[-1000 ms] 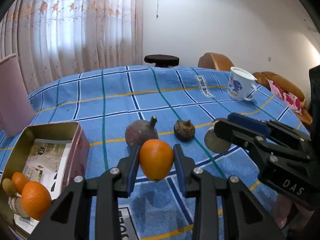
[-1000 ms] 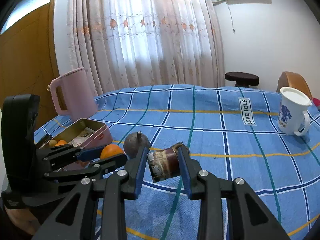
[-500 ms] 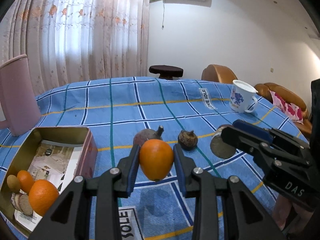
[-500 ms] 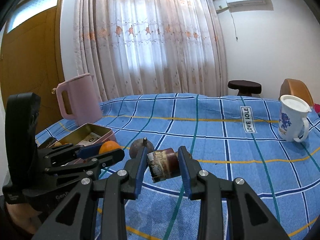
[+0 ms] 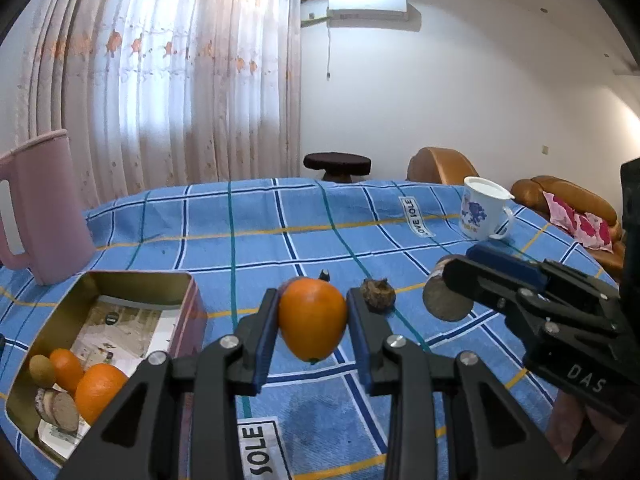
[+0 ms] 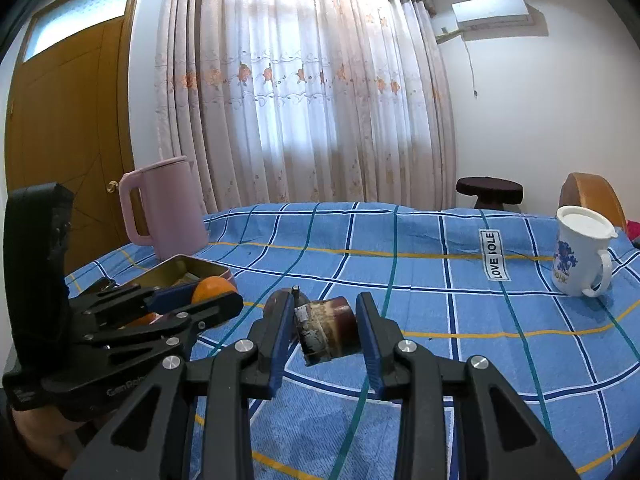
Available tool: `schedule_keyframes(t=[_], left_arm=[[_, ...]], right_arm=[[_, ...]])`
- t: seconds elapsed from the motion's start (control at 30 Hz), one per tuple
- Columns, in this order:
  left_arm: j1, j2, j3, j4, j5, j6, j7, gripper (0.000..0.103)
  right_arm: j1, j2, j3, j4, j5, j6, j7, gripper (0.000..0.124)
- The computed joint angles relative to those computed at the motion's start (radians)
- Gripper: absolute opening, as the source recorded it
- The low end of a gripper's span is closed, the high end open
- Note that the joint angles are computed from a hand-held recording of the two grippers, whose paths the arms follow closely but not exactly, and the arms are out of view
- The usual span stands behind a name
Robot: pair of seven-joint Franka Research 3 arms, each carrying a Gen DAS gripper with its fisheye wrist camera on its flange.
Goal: Organize fruits
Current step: 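Lift the orange with the left tool while the right tool lifts the jar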
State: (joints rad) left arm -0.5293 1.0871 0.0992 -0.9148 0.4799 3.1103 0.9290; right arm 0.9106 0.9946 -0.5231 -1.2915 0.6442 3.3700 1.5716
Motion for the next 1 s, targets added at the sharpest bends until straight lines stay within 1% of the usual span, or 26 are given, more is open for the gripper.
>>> schedule_keyframes(t=[0.07,0.13,0.2,0.27,0.33,0.37,0.47,0.5,0.63,0.7,0.8,0.97,1.0], left_arm=[[-0.012,-0.008,0.028,-0.016,0.001,0.014,-0.027,0.035],[-0.01,-0.01,0.027,-0.02,0.002,0.023,-0.03,0.035],[-0.016,-0.009,0.041,-0.02,0.0,0.03,-0.042,0.035],[-0.037,-0.018,0.087,-0.043,0.001,0.056,-0.08,0.035],[-0.054,-0.023,0.121,-0.057,0.0,0.078,-0.105,0.035],[-0.068,-0.025,0.149,-0.065,-0.003,0.088,-0.125,0.035],[-0.091,-0.028,0.193,-0.08,-0.009,0.107,-0.149,0.035],[-0.104,-0.029,0.216,-0.088,-0.013,0.115,-0.162,0.035],[-0.138,-0.03,0.278,-0.106,-0.033,0.135,-0.186,0.035],[-0.139,-0.035,0.279,-0.113,-0.039,0.131,-0.18,0.035],[-0.124,-0.042,0.253,-0.117,-0.042,0.123,-0.166,0.035],[-0.107,-0.053,0.223,-0.127,-0.033,0.111,-0.146,0.035],[-0.109,-0.057,0.225,-0.135,-0.032,0.112,-0.147,0.035]], right_arm=[[0.005,0.002,-0.006,-0.001,0.002,0.01,-0.003,0.034],[0.017,0.006,-0.016,-0.005,0.015,0.023,-0.015,0.034],[0.018,0.008,-0.014,-0.002,0.029,0.032,-0.034,0.034],[0.026,0.008,-0.015,-0.006,0.052,0.041,-0.056,0.034],[0.024,0.001,0.002,-0.013,0.065,0.061,-0.085,0.034],[0.026,0.002,0.002,-0.012,0.077,0.063,-0.097,0.034],[0.035,0.01,-0.008,0.0,0.117,0.059,-0.132,0.034],[0.035,0.01,-0.004,0.002,0.126,0.061,-0.145,0.034],[0.033,0.009,0.006,0.008,0.16,0.061,-0.184,0.034],[0.025,0.005,0.02,0.011,0.167,0.058,-0.196,0.034],[0.017,0.001,0.028,0.014,0.166,0.046,-0.2,0.034],[0.028,0.014,-0.001,0.026,0.151,0.019,-0.163,0.034],[0.026,0.013,0.001,0.027,0.138,0.016,-0.151,0.034]])
